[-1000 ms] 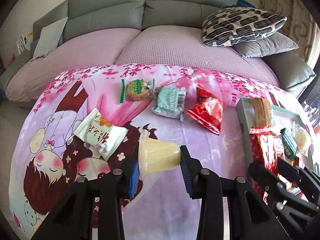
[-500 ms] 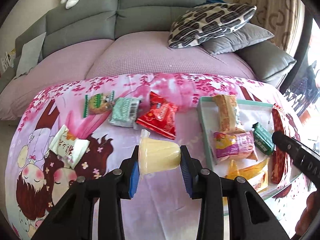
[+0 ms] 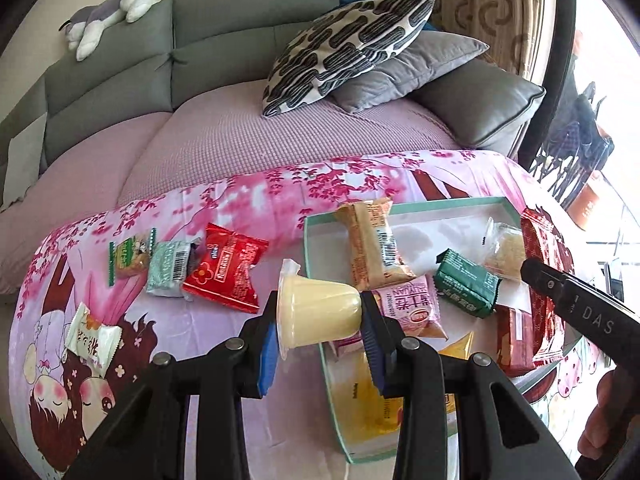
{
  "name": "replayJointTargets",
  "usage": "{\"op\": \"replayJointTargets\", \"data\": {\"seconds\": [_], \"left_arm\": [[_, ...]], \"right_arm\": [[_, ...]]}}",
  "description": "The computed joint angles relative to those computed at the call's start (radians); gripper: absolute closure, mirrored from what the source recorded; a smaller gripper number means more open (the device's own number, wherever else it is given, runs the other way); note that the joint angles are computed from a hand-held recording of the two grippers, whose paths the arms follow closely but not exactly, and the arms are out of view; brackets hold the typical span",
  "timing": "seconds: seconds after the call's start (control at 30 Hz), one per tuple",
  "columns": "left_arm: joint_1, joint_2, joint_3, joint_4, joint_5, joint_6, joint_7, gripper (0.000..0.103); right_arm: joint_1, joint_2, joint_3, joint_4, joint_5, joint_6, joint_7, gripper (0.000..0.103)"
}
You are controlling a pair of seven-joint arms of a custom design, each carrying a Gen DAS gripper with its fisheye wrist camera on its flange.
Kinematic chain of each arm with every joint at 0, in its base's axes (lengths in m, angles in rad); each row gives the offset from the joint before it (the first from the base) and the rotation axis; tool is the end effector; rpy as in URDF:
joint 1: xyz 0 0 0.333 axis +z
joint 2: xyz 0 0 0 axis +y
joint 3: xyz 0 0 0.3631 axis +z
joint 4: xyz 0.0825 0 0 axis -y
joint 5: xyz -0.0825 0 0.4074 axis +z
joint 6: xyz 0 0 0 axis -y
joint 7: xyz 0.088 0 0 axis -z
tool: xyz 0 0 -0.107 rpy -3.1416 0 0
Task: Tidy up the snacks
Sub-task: 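Lift and carry the jelly cup and red patterned packet over the tray with both tools, then lower both items into the tray and open both tools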
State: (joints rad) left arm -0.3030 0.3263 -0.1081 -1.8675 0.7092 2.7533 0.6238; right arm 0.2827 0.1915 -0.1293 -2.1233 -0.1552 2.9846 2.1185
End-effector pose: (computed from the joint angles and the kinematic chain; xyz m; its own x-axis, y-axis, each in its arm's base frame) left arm 0.6331 -0.2971 0.4299 -0.0368 -0.9993 0.0077 -0.7801 0.0239 -0.6252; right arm 0.6306 0.1124 0.4294 -0.1666 -0.9657 -0.1994 -0.7647 0.2542 -0.5921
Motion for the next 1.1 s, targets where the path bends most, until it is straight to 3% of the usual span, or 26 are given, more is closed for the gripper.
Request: {"op": "replayJointTargets", "data": {"seconds": [0.3, 0.5, 0.63, 0.73, 1.1], "left_arm": [[-0.007, 0.113, -0.043, 0.153, -0.108, -0.047, 0.154, 0.064], [-0.026, 0.171, -0.039, 0.249, -0.167, -0.086, 0.228, 0.064], [-0.017, 0.206, -0.054, 0.292, -0.231, -0.095, 0.281, 0.064], [-0.022, 0.229, -0.053, 0.323, -0.261, -0.113, 0.306, 0.064], [-0.034, 0.276, -0.043, 0.38, -0.31, -0.16, 0.339, 0.064]], "right_arm": [[-0.02, 0.049, 0.014, 0.015, 0.085, 0.033, -0.081, 0.055], [-0.048, 0.077, 0.046, 0.035, 0.188, 0.049, -0.178, 0.055], [-0.037, 0.088, 0.035, 0.045, 0.225, 0.051, -0.211, 0.055], [-0.016, 0.095, 0.011, 0.052, 0.223, 0.045, -0.209, 0.055], [-0.033, 0.115, 0.031, 0.081, 0.269, -0.001, -0.246, 0.055]]}}
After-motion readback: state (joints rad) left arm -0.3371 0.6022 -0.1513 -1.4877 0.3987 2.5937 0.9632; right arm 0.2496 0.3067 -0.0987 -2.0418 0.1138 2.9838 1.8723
